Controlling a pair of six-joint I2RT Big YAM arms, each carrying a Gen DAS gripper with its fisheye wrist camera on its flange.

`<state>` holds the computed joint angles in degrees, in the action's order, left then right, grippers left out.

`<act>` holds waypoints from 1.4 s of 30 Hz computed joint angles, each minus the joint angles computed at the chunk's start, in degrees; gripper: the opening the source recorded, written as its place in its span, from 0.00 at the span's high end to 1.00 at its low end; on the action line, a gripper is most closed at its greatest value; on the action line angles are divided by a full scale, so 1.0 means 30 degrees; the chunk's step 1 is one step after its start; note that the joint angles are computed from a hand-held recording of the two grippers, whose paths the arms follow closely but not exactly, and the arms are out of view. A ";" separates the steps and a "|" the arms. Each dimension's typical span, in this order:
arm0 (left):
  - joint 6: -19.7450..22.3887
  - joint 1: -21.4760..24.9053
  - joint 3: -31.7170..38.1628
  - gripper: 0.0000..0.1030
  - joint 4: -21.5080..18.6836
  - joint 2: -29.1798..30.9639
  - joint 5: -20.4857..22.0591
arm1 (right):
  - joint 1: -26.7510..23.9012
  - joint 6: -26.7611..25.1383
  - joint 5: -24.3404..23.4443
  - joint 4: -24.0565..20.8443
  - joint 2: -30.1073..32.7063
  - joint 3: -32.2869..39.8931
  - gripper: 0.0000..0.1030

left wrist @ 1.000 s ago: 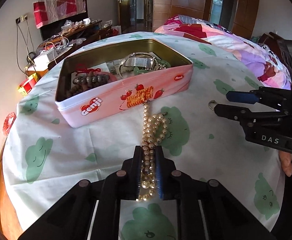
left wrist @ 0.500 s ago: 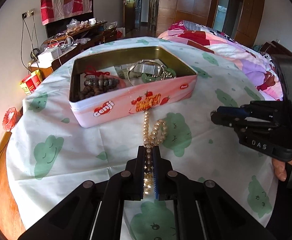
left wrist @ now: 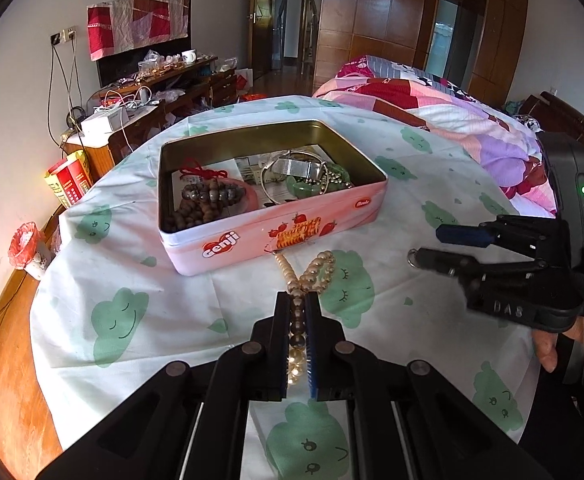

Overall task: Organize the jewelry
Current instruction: 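Carry the ring over the tin with the right gripper while the left carries the pearls there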

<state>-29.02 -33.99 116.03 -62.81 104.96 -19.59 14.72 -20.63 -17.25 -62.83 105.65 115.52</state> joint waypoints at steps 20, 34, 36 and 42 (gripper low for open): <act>0.0902 -0.0143 0.1283 0.95 0.0349 -0.0386 -0.1256 | 0.0171 -0.0809 -0.0593 0.0780 -0.0899 -0.0370 0.79; 0.1621 0.1081 0.5098 0.95 -0.1099 0.1814 -0.2533 | 0.1103 -0.0835 -0.0426 0.0176 0.1690 0.4840 0.79; 0.1670 0.1196 0.5542 0.95 -0.1356 0.2143 -0.2605 | 0.1198 -0.0797 -0.0355 0.0072 0.2128 0.5582 0.79; 0.1561 0.1617 0.6708 0.95 -0.2187 0.3155 -0.2434 | 0.1441 -0.0537 -0.0187 -0.0242 0.3539 0.7641 0.79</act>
<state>-24.34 -29.14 136.16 -69.37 114.42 -26.89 19.04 -22.24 -17.81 -63.56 116.26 138.44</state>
